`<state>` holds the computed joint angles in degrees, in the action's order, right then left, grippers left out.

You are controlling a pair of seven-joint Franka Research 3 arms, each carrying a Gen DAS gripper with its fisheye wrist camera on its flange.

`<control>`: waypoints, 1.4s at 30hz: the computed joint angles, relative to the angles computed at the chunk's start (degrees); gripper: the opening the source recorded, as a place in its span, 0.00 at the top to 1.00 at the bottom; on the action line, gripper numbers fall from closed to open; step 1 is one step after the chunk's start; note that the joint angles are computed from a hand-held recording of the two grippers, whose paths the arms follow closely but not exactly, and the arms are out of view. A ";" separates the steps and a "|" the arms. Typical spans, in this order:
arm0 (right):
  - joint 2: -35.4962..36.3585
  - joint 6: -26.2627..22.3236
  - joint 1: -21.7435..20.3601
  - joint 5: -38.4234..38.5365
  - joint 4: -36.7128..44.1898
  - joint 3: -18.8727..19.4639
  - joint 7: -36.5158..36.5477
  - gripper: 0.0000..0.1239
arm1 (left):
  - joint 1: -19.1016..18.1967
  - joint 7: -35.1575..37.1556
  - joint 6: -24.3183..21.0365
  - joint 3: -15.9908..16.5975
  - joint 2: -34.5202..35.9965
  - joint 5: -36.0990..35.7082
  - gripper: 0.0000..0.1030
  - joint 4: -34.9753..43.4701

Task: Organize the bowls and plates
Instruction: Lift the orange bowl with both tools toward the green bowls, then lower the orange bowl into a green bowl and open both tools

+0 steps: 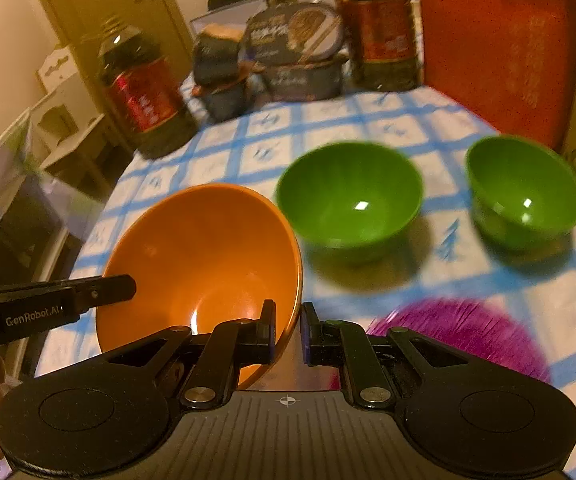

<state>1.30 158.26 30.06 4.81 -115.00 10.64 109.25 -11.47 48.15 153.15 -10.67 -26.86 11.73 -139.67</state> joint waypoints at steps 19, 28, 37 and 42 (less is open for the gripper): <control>13.44 -7.24 -3.96 -0.07 19.62 -4.97 -6.75 0.91 | 1.27 2.78 0.14 -0.65 25.62 1.42 0.92 25.13; 18.73 -9.16 -3.20 -1.67 24.59 -6.38 -7.42 0.91 | 1.14 1.50 -1.26 -0.46 30.51 3.33 0.92 28.59; 20.39 -9.45 -1.84 -4.39 25.30 -7.36 -6.98 0.91 | 1.04 1.04 -1.85 -0.27 31.52 4.55 0.92 28.95; 20.67 -9.20 -1.07 -6.22 25.17 -7.93 -6.35 0.91 | 0.95 0.57 -2.24 -0.22 31.95 5.32 0.92 29.32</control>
